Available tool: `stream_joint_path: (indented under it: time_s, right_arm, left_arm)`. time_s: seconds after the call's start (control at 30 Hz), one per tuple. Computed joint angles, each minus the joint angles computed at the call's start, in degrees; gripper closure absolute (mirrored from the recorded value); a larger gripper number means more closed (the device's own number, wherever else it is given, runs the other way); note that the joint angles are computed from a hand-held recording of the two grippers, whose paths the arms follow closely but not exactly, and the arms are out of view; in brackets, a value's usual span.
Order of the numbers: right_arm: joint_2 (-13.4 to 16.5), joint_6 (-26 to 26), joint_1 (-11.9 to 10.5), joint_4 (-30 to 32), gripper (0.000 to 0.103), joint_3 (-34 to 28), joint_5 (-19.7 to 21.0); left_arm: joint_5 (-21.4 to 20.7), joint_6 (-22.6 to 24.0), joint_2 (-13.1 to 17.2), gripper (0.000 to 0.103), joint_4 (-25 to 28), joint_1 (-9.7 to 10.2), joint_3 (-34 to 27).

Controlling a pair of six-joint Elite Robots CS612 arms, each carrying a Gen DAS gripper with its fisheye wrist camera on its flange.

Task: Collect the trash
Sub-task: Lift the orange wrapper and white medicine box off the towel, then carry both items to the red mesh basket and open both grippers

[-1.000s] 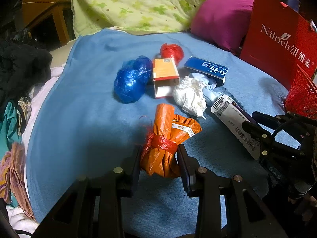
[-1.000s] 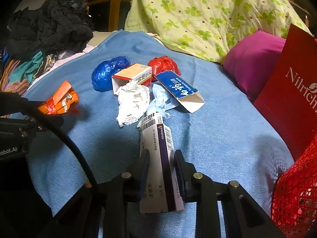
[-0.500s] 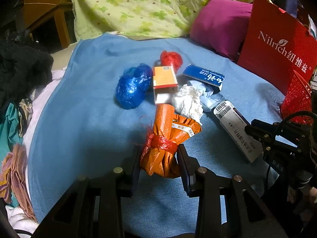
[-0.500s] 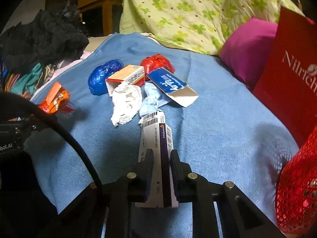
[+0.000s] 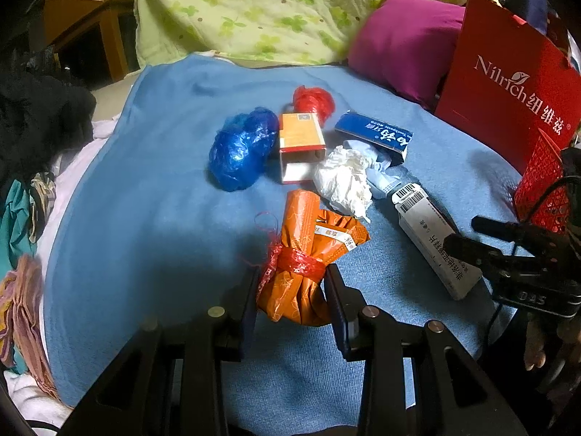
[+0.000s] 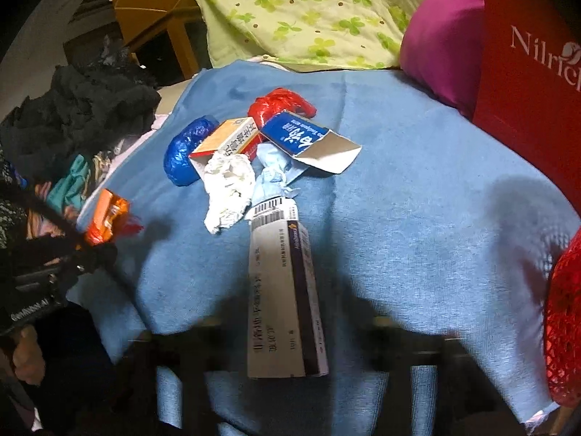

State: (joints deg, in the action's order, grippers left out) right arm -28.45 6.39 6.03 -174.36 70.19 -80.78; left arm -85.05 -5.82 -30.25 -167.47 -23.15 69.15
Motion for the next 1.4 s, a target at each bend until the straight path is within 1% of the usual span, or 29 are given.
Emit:
stream_joint_path:
  time_s: [0.07,0.13,0.2,0.23,0.33,0.4,0.47,0.53,0.63,0.8,1.0,1.2,1.4]
  right_arm:
    - [0.18,-0.58,0.16,-1.14,0.027,-0.09,-0.29]
    - [0.3,-1.93,0.45,0.07,0.028,-0.69,-0.94]
    - [0.6,-3.5,0.9,1.34,0.046,-1.54,-2.09]
    - [0.71,-4.19,1.01,2.54,0.048,-2.01,-2.14]
    - [1.82,-6.17,1.78,8.18,0.049,-4.72,-4.63]
    - [2.63,-6.69,2.05,10.61,0.055,-6.04,-5.48]
    - [2.8,-7.33,2.24,9.09,0.057,-5.73,-6.39]
    - [2.44,-6.25,1.95,8.53,0.057,-5.1,-5.26]
    - [1.41,-4.11,1.19,5.92,0.058,-3.35,-3.41]
    - [-1.86,-1.28,-0.05,-0.74,0.058,1.61,-0.77]
    - [-6.95,1.23,-1.66,-9.22,0.058,8.54,-0.25]
    - [-11.51,3.19,-3.34,-16.5,0.057,14.48,-1.42]
    - [-15.55,7.09,-5.97,-23.33,0.057,20.88,-3.19]
  left_arm:
    - [-0.21,-0.08,0.02,0.066,0.12,0.01,-0.01]
    - [-0.27,-0.09,0.04,0.066,0.16,-0.01,0.0]
    - [-0.37,-0.08,0.0,0.066,-0.03,-0.02,0.09]
    - [-0.45,-0.15,-0.01,0.066,-0.03,-0.01,0.09]
    - [-0.63,0.02,-0.12,0.066,-0.29,-0.05,0.32]
    - [-0.87,0.17,-0.17,0.066,-0.32,-0.08,0.39]
    - [-1.07,0.35,-0.23,0.066,-0.3,-0.13,0.47]
    - [-1.08,0.57,-0.3,0.066,-0.27,-0.23,0.52]
    - [-1.24,0.82,-0.52,0.066,-0.51,-0.35,0.65]
    - [-1.43,1.77,-1.31,0.066,-1.35,-0.85,1.02]
    - [-1.01,4.94,-2.5,0.066,-2.92,-2.13,1.03]
    - [-2.35,9.14,-3.68,0.066,-4.67,-3.86,0.36]
    - [-6.56,14.54,-4.12,0.066,-5.85,-6.25,-1.85]
